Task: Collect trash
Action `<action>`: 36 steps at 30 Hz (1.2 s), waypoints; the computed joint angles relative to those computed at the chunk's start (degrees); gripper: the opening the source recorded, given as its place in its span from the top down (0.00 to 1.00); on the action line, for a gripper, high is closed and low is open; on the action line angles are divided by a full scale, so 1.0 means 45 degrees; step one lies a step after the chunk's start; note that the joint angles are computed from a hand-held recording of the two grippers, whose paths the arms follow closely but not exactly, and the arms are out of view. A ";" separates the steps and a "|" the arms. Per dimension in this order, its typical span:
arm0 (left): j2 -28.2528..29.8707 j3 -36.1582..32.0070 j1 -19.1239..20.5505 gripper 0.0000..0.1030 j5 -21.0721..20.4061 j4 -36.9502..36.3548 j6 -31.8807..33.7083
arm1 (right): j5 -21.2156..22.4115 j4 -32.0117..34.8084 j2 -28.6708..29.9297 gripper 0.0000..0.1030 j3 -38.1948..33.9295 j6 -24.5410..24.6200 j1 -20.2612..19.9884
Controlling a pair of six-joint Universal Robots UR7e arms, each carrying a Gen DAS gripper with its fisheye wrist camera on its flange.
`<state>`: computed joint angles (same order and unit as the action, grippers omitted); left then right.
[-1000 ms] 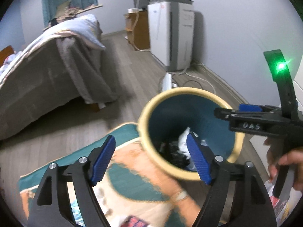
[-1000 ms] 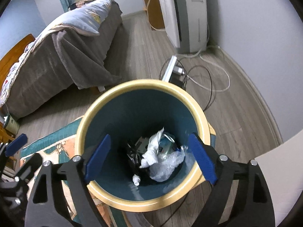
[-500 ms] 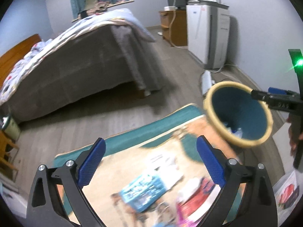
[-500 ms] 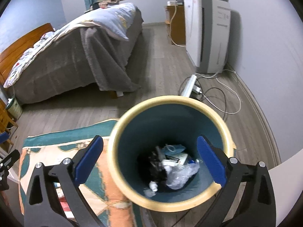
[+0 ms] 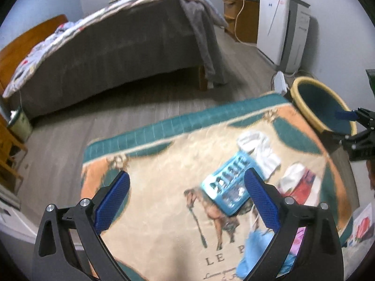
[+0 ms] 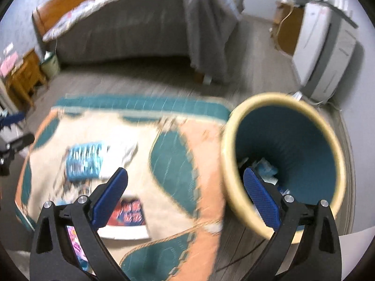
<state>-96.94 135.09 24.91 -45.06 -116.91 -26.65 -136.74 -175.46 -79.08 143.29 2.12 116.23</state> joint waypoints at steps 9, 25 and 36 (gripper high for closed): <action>0.0821 0.0982 0.0504 0.06 -0.1040 -0.2498 0.2015 | 0.0940 -0.0023 0.1290 0.06 -0.0315 -0.0284 0.0548; 0.1319 0.1174 0.0973 0.06 -0.1382 -0.2984 0.2934 | 0.3412 0.1750 0.1338 0.22 -0.0293 0.0281 -0.0482; 0.3284 0.0568 0.1880 0.06 -0.2132 -0.4337 0.4211 | 0.3296 0.1851 0.0672 0.95 -0.0295 -0.0106 -0.1085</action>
